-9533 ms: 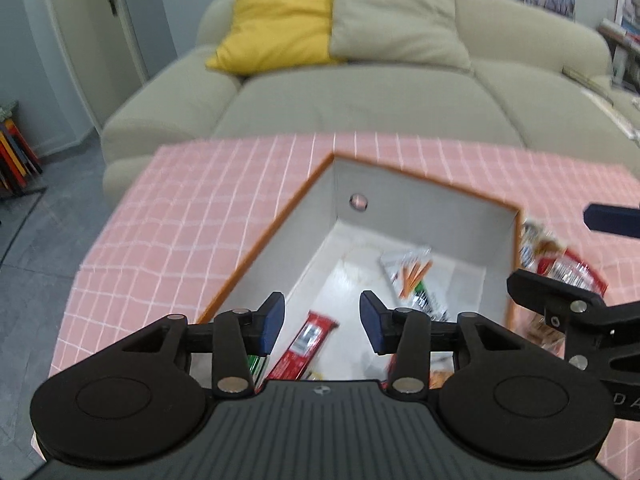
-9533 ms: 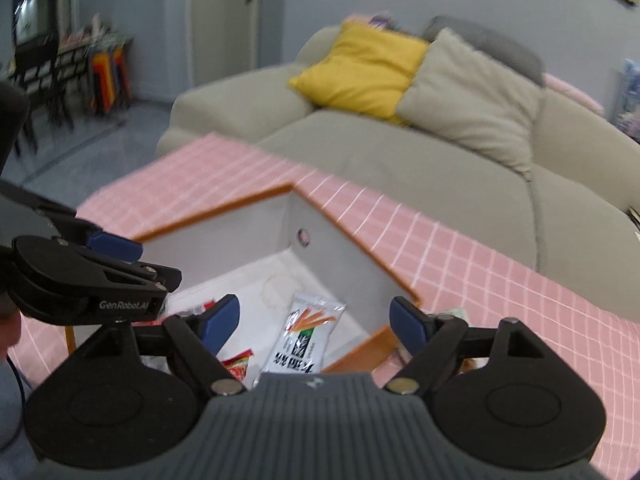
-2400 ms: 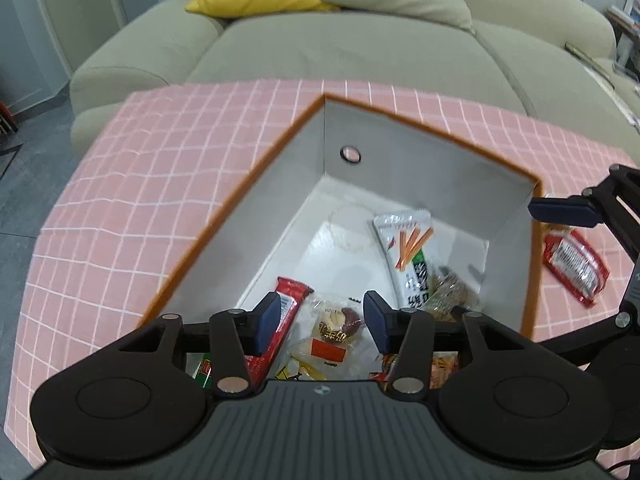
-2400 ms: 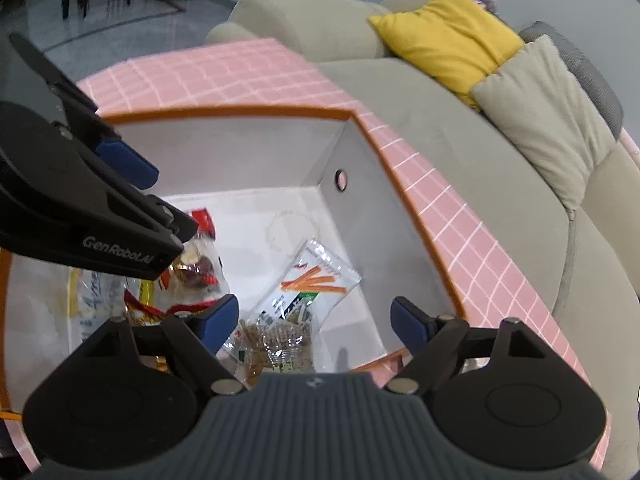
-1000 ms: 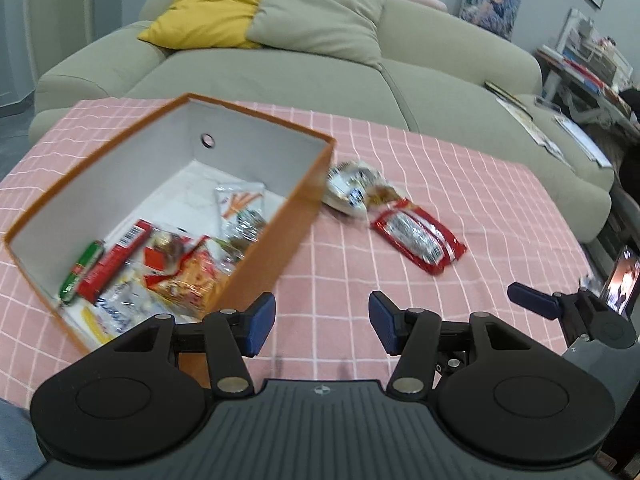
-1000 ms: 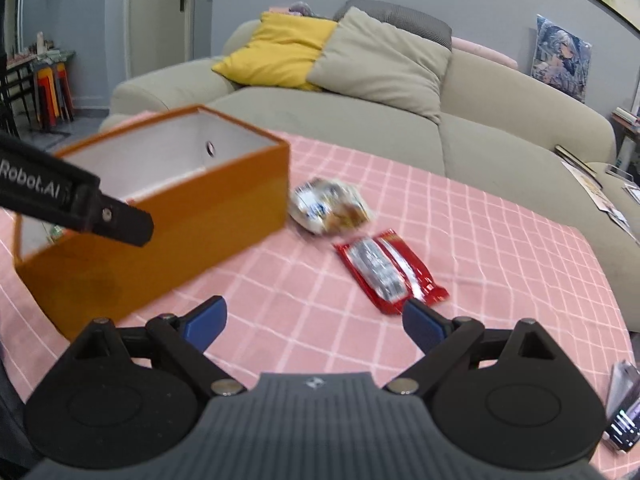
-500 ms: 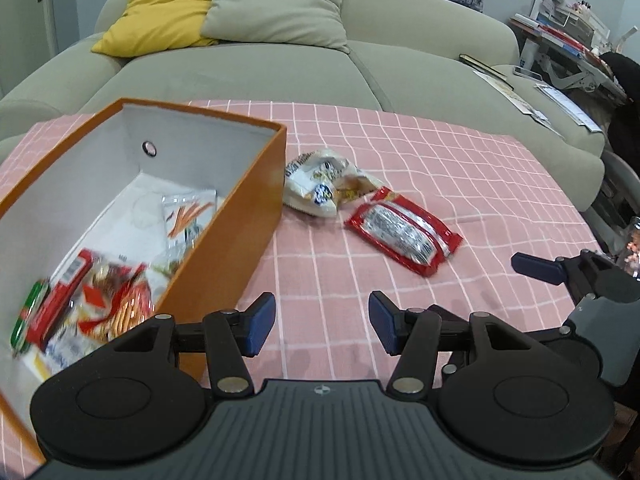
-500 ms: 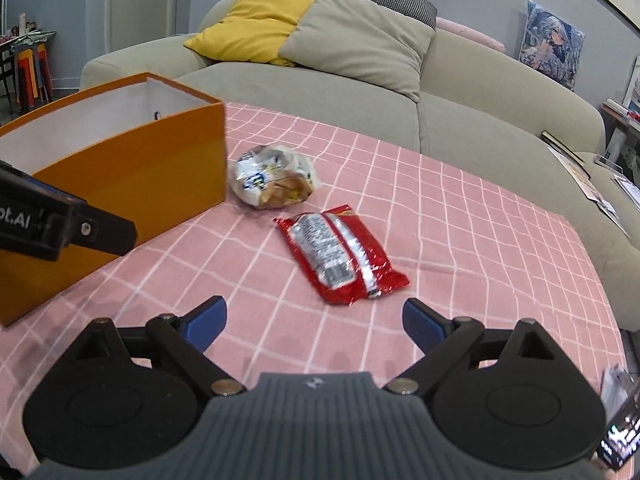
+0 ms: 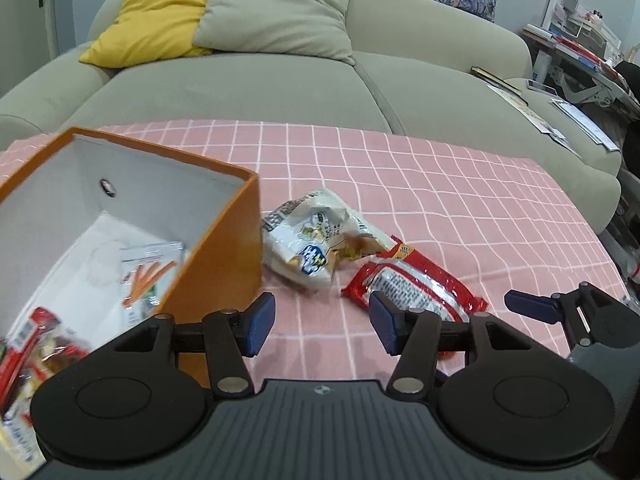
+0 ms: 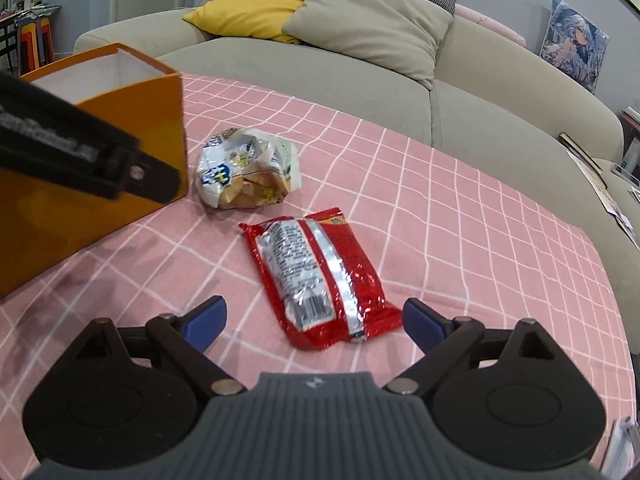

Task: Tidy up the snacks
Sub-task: 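Grasp the white-and-blue chip bag with the left tool while the right grasps the red sausage packet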

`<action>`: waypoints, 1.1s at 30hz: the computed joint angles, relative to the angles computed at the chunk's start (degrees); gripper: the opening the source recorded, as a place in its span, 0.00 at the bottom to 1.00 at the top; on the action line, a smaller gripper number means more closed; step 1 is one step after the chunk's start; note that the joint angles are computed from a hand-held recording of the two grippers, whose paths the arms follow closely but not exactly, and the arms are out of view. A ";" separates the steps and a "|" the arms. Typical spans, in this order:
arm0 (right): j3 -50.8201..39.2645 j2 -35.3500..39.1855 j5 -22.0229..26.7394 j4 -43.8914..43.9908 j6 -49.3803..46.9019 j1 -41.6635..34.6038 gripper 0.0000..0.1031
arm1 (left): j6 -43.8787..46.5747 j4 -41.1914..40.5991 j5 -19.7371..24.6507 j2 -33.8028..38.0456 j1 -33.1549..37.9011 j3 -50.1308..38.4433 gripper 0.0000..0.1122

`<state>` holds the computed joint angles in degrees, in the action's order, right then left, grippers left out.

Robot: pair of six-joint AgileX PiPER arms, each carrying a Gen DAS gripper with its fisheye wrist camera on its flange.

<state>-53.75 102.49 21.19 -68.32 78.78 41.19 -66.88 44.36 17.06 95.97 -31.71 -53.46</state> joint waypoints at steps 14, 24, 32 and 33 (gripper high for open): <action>-8.57 7.98 -4.67 14.09 -16.72 -5.22 0.94 | 7.91 -13.21 3.16 12.33 2.12 -12.29 0.54; -6.26 7.20 -2.79 10.74 -11.19 -3.57 0.70 | 10.29 -18.38 2.26 13.28 4.46 -12.22 0.23; -2.77 3.19 0.39 13.16 -8.42 -0.40 0.62 | 10.94 -17.26 3.11 9.30 3.14 -7.16 0.17; -1.95 2.43 1.15 12.94 -7.30 0.45 0.62 | 11.32 -17.64 3.21 8.15 2.92 -5.85 0.17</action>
